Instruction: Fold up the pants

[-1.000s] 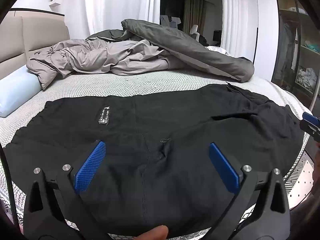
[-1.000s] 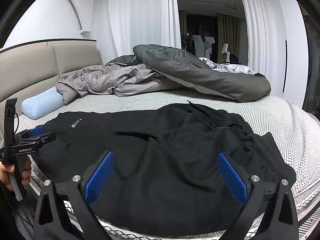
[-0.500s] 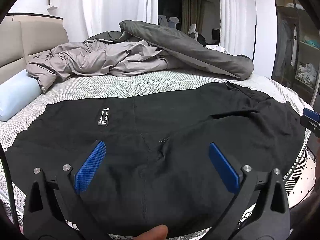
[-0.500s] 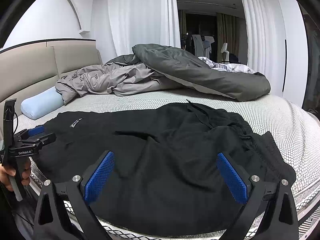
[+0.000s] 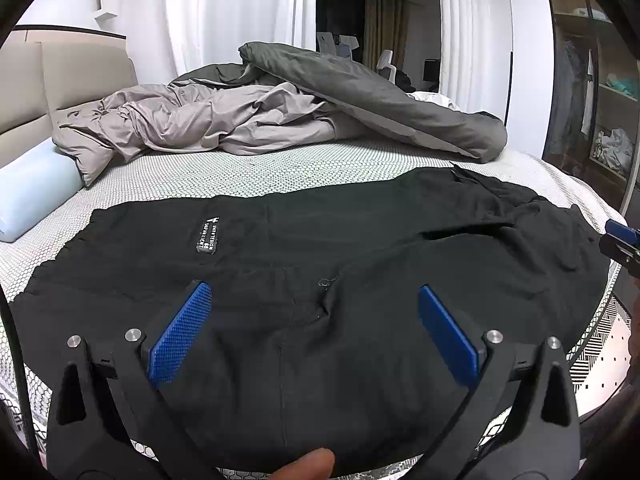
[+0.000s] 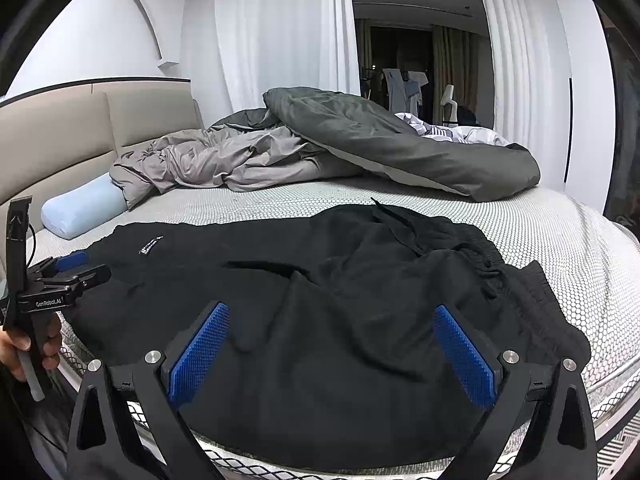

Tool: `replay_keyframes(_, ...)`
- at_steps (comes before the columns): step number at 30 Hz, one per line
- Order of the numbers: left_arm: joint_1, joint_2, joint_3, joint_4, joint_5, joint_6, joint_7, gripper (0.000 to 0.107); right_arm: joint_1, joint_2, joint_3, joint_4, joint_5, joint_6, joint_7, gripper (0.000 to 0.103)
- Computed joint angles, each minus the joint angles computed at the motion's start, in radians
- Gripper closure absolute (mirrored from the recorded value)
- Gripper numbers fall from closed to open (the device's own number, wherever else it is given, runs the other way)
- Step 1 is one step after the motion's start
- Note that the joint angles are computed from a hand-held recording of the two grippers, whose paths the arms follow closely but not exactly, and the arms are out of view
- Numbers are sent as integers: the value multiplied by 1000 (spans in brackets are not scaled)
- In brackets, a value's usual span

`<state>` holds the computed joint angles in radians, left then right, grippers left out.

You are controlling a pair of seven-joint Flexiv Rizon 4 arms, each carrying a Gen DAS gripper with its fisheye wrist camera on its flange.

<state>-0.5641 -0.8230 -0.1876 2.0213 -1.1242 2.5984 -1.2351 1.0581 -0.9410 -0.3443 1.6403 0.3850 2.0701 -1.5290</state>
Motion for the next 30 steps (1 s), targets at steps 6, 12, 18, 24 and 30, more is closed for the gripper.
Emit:
replay_keyframes(6, 0, 1, -2, -2, -3, -2, 2, 4, -3, 2, 2, 2, 0, 2, -4, 0)
replay_keyframes(12, 5, 7, -3, 8, 7, -13, -5, 4, 7, 2, -6, 2, 18, -2, 2, 0)
replay_keyframes(18, 4, 17, 4, 17, 18, -29, -20, 4, -17, 7, 18, -1, 18, 9, 27, 0)
replay_keyframes(24, 11, 35, 18, 51, 73, -52, -70, 4, -26, 12, 22, 7, 7, -4, 24, 0)
replay_keyframes(30, 5, 50, 25, 92, 66, -32, -115, 4, -29, 20, 42, 38, 4, 56, -13, 0)
